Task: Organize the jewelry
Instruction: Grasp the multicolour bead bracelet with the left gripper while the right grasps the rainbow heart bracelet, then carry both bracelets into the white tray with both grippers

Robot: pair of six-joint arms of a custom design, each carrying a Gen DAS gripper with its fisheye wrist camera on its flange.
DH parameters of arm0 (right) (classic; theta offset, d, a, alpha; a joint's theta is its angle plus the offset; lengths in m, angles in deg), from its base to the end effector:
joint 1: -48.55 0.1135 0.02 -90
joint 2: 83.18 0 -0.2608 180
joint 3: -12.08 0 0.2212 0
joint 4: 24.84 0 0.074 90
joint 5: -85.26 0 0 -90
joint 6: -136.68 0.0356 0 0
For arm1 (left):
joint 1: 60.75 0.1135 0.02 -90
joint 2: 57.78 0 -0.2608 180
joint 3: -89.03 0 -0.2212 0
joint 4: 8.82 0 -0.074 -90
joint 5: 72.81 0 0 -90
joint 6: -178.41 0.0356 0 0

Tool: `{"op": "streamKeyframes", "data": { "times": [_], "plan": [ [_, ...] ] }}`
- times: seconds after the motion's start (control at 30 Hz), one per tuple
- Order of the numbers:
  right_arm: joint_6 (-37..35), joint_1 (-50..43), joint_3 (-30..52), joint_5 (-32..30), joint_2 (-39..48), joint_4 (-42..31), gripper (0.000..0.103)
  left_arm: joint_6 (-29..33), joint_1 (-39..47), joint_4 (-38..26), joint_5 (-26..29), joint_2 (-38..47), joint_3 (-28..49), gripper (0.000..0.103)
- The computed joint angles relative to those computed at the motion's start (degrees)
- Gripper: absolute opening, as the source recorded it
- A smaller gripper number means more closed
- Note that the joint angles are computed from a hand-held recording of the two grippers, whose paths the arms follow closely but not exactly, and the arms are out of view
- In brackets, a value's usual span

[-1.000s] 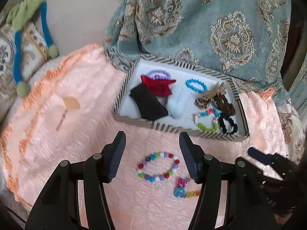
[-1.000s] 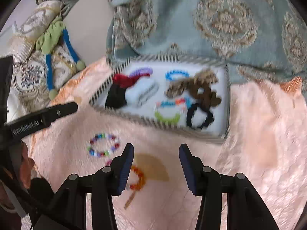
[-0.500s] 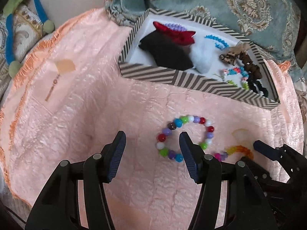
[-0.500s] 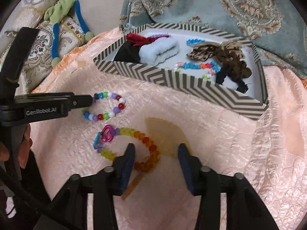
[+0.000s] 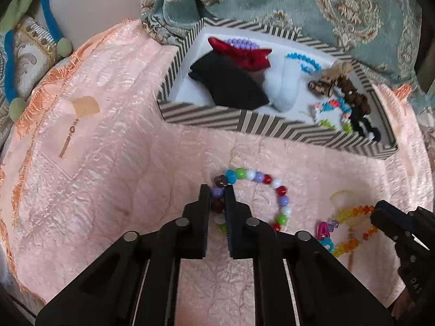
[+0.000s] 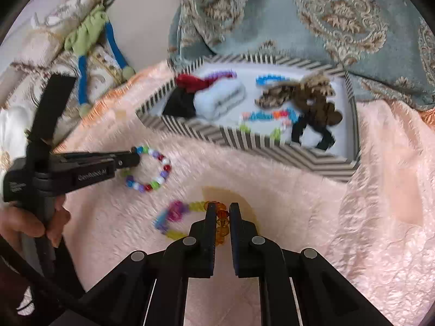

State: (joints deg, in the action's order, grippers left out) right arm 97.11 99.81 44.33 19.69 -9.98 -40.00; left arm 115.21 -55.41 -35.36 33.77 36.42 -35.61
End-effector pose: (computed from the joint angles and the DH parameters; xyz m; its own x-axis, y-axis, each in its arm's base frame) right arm 0.1185 0.1242 0.1299 -0.7671 0.1654 -0.6198 0.0400 0.9766 0.2111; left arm 0.2563 0.0138 0.1366 -0.7948 0.3597 -0.4888 0.4341 0.8998 -0.0437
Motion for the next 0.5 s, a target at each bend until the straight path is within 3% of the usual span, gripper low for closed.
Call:
{"op": "streamKeyframes", "data": {
  "times": [0.27, 0.5],
  "plan": [
    [-1.8, 0.0, 5.5, 4.3, -16.0, -17.2, 0.009, 1.3, 0.7, -11.2, 5.1, -8.5, 4.5, 0.008],
    [-6.7, -5.7, 8.8, 3.8, -23.4, -24.5, 0.009, -0.5, -2.6, -17.2, 5.5, -12.8, 9.7, 0.008]
  ]
}}
